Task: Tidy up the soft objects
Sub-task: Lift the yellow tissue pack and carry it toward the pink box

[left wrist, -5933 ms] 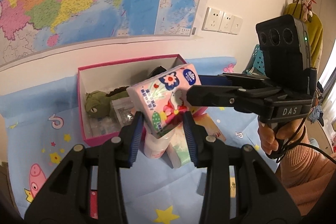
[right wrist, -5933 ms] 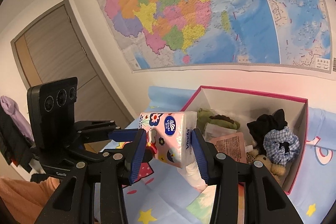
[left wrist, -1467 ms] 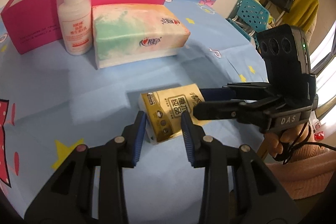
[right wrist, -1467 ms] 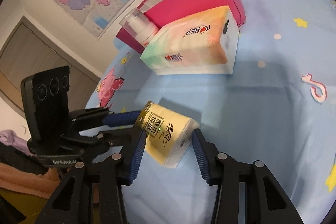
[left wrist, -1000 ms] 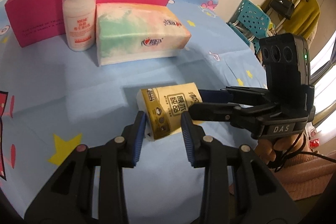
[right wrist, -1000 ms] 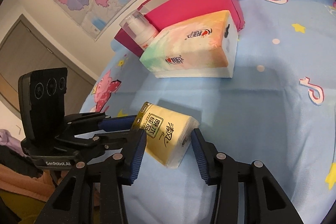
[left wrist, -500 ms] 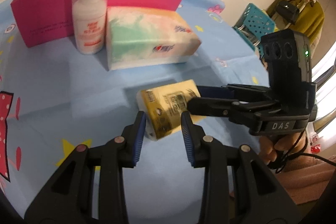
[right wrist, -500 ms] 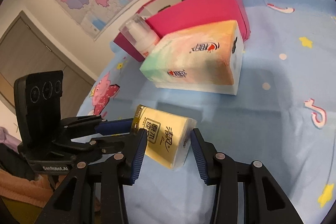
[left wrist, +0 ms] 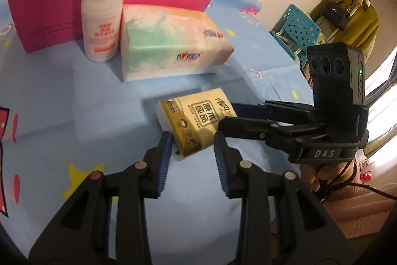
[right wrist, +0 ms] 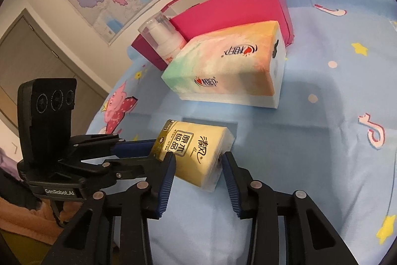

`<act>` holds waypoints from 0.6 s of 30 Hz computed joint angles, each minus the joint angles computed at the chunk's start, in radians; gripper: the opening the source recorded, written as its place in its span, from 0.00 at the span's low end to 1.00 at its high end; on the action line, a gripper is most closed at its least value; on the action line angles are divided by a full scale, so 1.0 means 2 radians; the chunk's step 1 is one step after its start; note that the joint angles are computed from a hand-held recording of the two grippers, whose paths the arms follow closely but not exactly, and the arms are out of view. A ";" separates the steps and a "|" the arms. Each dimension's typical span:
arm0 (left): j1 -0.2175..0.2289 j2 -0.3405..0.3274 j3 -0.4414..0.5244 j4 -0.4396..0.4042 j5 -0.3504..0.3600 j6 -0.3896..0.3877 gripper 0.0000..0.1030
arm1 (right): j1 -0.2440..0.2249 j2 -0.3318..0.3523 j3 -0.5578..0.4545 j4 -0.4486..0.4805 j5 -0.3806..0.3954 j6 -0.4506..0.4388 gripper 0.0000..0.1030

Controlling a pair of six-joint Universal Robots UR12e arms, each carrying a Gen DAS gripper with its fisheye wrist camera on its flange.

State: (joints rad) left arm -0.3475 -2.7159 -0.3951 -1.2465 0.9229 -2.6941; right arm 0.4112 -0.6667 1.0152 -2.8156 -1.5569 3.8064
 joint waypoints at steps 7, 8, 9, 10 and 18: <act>-0.001 0.005 -0.004 0.024 -0.001 -0.003 0.36 | 0.002 -0.006 -0.001 -0.011 -0.018 -0.016 0.38; -0.001 0.005 -0.004 0.027 -0.003 -0.004 0.36 | 0.002 -0.006 -0.002 -0.011 -0.019 -0.018 0.38; -0.001 0.005 -0.003 0.029 -0.003 -0.005 0.35 | 0.002 -0.006 -0.002 -0.012 -0.020 -0.019 0.38; -0.001 0.004 0.000 0.030 -0.004 -0.005 0.36 | 0.002 -0.007 -0.001 -0.015 -0.021 -0.020 0.38; -0.001 -0.003 0.022 0.039 -0.008 -0.006 0.36 | 0.002 -0.008 -0.008 -0.022 -0.029 -0.032 0.38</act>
State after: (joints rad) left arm -0.3490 -2.7222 -0.3511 -1.1689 0.9061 -2.7062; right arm 0.4152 -0.6826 0.9990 -2.8588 -1.6150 3.7415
